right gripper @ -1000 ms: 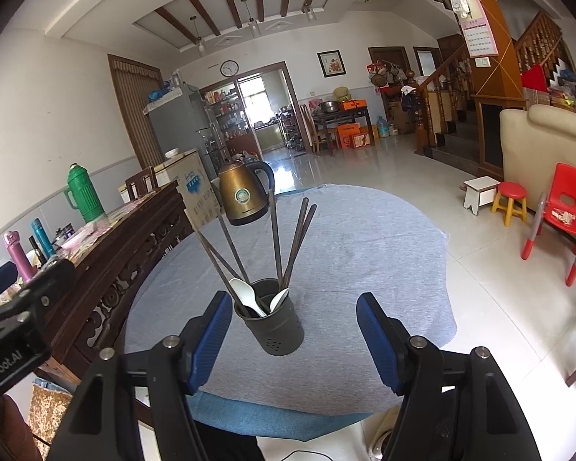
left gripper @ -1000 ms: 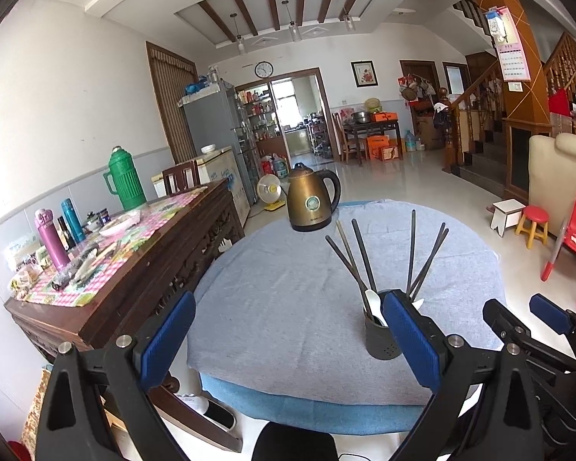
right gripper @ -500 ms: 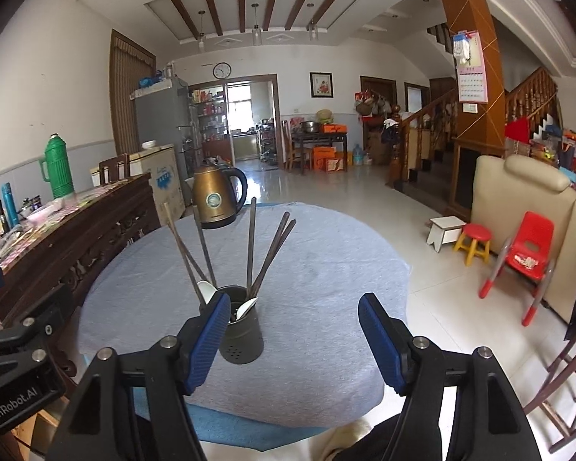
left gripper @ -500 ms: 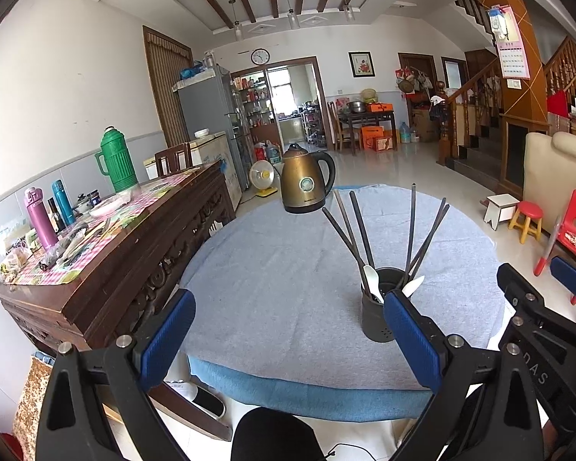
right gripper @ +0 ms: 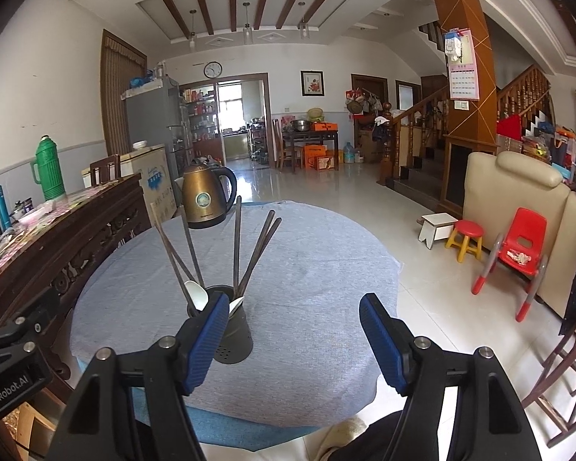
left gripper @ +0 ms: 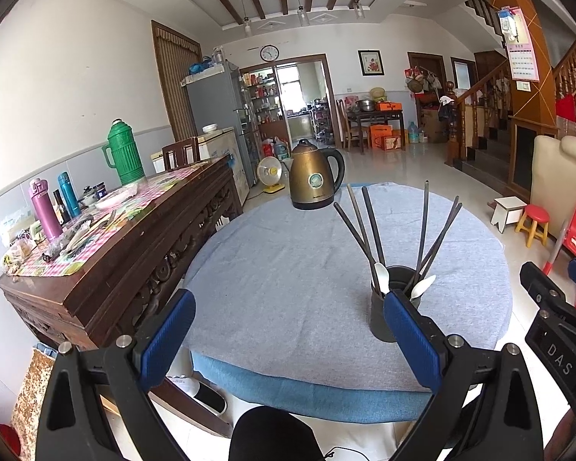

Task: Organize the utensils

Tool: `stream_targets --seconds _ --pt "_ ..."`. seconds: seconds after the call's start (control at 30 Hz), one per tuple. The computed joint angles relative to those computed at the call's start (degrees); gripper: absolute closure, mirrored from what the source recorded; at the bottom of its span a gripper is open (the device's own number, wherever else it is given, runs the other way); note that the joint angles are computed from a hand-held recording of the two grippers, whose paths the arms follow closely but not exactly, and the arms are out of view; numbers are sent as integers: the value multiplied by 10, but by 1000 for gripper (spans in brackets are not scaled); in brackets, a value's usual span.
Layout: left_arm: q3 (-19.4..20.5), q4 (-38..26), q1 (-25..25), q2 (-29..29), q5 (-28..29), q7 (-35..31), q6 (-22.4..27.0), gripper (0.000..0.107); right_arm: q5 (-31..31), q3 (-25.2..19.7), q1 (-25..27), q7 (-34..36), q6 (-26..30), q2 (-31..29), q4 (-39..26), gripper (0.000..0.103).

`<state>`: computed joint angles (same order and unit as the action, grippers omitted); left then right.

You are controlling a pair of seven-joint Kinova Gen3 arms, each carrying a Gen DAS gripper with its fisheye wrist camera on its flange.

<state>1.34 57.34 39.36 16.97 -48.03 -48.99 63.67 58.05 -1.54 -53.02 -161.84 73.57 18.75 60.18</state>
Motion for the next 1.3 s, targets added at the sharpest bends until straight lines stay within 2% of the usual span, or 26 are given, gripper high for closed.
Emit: stream_targets --seconds 1.3 --pt "-4 -1 -27 -1 34 15 15 9 -6 2 -3 20 -9 1 -5 29"
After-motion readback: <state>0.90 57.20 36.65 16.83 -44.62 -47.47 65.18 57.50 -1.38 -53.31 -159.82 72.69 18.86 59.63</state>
